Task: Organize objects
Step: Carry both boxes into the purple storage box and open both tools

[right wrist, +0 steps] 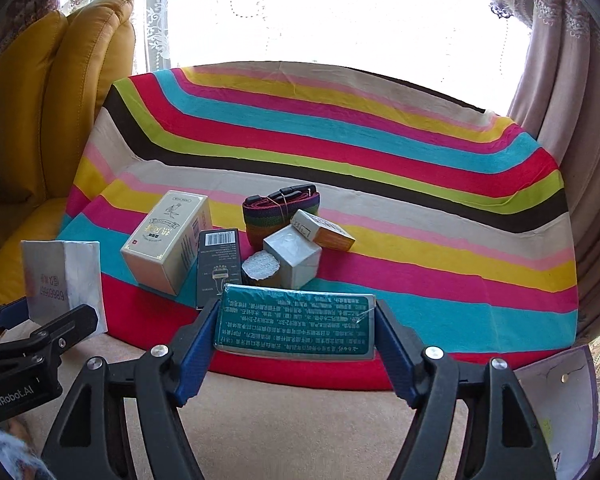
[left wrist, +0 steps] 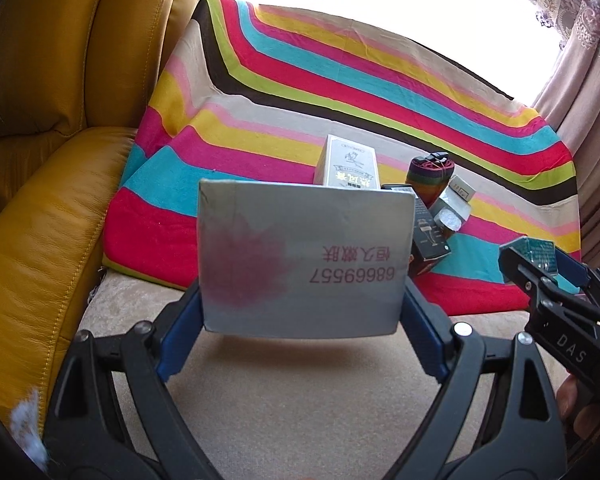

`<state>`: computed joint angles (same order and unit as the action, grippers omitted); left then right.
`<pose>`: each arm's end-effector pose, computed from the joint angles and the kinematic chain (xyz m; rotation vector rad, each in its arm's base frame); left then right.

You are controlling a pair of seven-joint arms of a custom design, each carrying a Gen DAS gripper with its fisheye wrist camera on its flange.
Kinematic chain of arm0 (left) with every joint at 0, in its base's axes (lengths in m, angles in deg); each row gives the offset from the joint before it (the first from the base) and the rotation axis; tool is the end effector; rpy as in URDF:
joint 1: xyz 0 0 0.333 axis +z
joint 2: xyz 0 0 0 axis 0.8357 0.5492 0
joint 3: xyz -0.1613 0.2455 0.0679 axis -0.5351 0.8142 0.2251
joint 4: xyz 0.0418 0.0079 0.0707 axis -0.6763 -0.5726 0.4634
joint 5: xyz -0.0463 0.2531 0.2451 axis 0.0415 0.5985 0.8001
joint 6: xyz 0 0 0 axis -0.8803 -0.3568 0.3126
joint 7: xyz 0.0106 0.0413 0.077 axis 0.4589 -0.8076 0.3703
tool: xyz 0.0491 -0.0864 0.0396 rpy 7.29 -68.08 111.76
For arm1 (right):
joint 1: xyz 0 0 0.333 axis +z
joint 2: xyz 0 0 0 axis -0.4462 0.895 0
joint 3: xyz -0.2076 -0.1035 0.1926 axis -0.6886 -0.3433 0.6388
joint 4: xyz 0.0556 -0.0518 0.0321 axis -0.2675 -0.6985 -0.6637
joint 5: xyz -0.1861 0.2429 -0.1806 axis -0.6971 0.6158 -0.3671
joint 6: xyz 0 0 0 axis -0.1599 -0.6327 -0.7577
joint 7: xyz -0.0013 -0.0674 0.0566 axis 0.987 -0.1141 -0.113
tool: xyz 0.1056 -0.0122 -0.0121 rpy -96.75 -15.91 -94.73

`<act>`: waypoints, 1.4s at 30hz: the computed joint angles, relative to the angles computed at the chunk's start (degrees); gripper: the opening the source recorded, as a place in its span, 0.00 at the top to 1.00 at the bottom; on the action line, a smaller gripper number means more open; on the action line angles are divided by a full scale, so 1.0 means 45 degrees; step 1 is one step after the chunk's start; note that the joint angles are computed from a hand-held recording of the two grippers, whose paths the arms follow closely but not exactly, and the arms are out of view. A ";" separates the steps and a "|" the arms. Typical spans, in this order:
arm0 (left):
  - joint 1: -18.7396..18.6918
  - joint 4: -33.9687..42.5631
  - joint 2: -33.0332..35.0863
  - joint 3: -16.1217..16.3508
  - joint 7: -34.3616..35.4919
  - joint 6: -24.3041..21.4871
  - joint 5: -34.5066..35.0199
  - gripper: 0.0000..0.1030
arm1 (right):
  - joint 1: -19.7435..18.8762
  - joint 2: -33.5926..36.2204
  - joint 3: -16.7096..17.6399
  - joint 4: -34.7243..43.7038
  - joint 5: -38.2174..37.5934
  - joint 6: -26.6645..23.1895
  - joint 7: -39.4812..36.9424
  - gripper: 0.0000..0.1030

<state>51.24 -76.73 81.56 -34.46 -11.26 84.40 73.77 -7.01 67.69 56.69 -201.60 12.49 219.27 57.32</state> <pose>0.5179 -0.1517 0.4040 -2.1642 1.4028 -0.7469 0.5963 0.1753 0.4165 -2.0522 1.3814 -0.6425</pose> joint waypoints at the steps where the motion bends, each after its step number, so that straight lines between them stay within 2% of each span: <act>1: -0.0054 0.0056 0.0007 -0.0050 0.0096 -0.0111 0.0003 0.11 | 0.0043 -0.0155 -0.0138 -0.0234 -0.0050 0.0101 0.0085 0.28; 4: -0.0227 0.0241 0.0072 -0.0191 0.0461 -0.0384 -0.0076 0.11 | 0.0382 -0.0624 -0.0838 -0.0927 -0.0494 0.0353 0.0742 0.28; 9: -0.0618 0.0647 0.0261 -0.0410 0.1134 -0.0801 -0.0285 0.11 | 0.0119 -0.1285 -0.1150 -0.1832 -0.0947 0.0413 0.1419 0.28; 21: -0.1901 0.2269 0.1273 -0.0739 0.2932 -0.1788 -0.0903 0.11 | -0.1615 -0.2486 -0.0663 -0.3430 -0.0898 0.0651 0.1682 0.28; 25: -0.2359 0.2939 0.1738 -0.0778 0.3484 -0.1979 -0.1071 0.11 | -0.1987 -0.2752 -0.0802 -0.3781 -0.1134 0.0745 0.2008 0.28; 28: -0.2649 0.3438 0.2102 -0.0791 0.3921 -0.1976 -0.1293 0.11 | -0.2122 -0.2943 -0.1239 -0.4052 -0.2094 0.0838 0.2869 0.28; 32: -0.3024 0.4281 0.2740 -0.0868 0.4856 -0.1854 -0.1868 0.11 | -0.2276 -0.3139 -0.2213 -0.4267 -0.4995 0.0865 0.5446 0.28; 42: -0.4163 0.7249 0.4948 -0.1199 0.8066 -0.1615 -0.3943 0.11 | -0.4368 -0.3482 -0.2343 -0.4337 -0.8188 0.0791 0.8450 0.28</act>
